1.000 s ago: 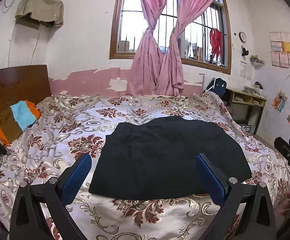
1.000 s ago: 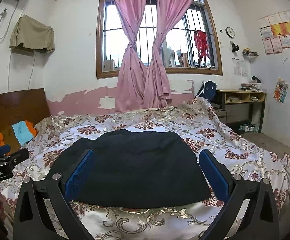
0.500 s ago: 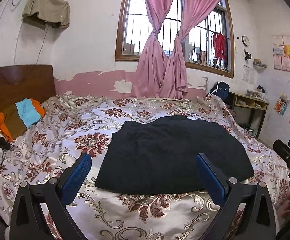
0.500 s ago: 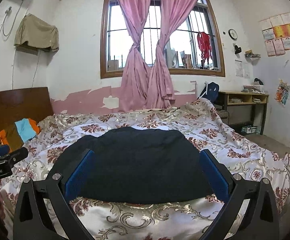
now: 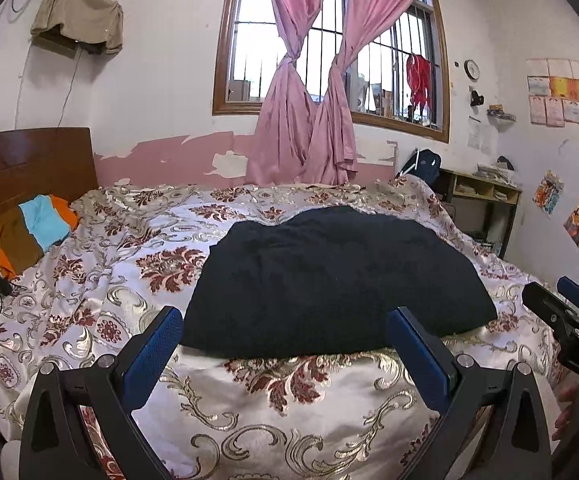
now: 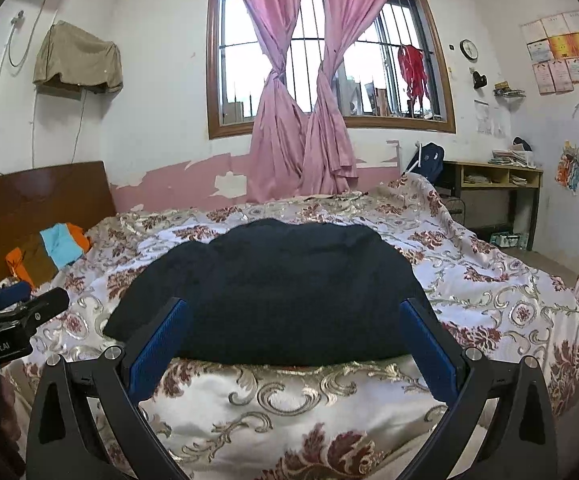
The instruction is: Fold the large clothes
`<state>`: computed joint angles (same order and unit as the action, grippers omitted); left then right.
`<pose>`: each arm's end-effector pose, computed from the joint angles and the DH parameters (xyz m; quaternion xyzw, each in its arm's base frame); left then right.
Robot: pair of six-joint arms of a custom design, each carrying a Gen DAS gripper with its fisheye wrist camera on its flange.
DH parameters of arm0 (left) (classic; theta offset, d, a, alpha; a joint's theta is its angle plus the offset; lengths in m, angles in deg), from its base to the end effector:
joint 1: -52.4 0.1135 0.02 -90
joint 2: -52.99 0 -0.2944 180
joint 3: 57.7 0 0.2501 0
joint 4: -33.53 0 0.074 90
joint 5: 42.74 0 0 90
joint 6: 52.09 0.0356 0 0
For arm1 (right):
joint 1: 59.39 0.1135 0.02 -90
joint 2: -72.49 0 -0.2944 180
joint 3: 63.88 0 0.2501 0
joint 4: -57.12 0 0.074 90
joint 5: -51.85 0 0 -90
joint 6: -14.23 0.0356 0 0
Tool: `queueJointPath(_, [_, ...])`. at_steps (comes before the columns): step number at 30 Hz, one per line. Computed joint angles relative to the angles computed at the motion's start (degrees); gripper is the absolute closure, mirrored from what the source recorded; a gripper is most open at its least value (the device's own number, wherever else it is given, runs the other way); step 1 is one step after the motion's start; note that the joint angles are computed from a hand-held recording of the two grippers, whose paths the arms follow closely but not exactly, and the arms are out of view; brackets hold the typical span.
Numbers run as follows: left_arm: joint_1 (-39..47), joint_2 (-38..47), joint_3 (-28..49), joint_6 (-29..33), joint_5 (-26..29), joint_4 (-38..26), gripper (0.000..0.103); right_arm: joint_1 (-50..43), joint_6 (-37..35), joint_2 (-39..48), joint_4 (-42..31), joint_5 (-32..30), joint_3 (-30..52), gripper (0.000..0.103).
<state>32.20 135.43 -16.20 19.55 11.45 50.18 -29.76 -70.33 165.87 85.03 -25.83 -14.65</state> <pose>0.2549 -0.0716 0.1991 -0.1539 0.8019 0.0733 0.5726 0.2830 0.1522 0.2028 -0.1037 0.7911 0.0979 0.5948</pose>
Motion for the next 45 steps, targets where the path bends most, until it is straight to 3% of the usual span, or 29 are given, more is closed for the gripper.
queueJointPath(13, [-0.63, 4.22, -2.04, -2.67, 0.39, 2.12, 0.0, 0.49, 0.36, 3.15, 1.95, 1.53, -1.99, 0.001])
queueJointPath(19, [-0.95, 5.21, -2.34, -2.65, -1.6, 2.13, 0.0, 1.1, -0.48, 4.06, 0.16, 2.33, -1.16, 0.001])
queueJointPath(45, [0.56, 5.86, -3.4, -4.07, -0.62, 2.6, 0.0, 2.39, 0.46, 4.59, -2.6, 3.43, -0.31, 0.001])
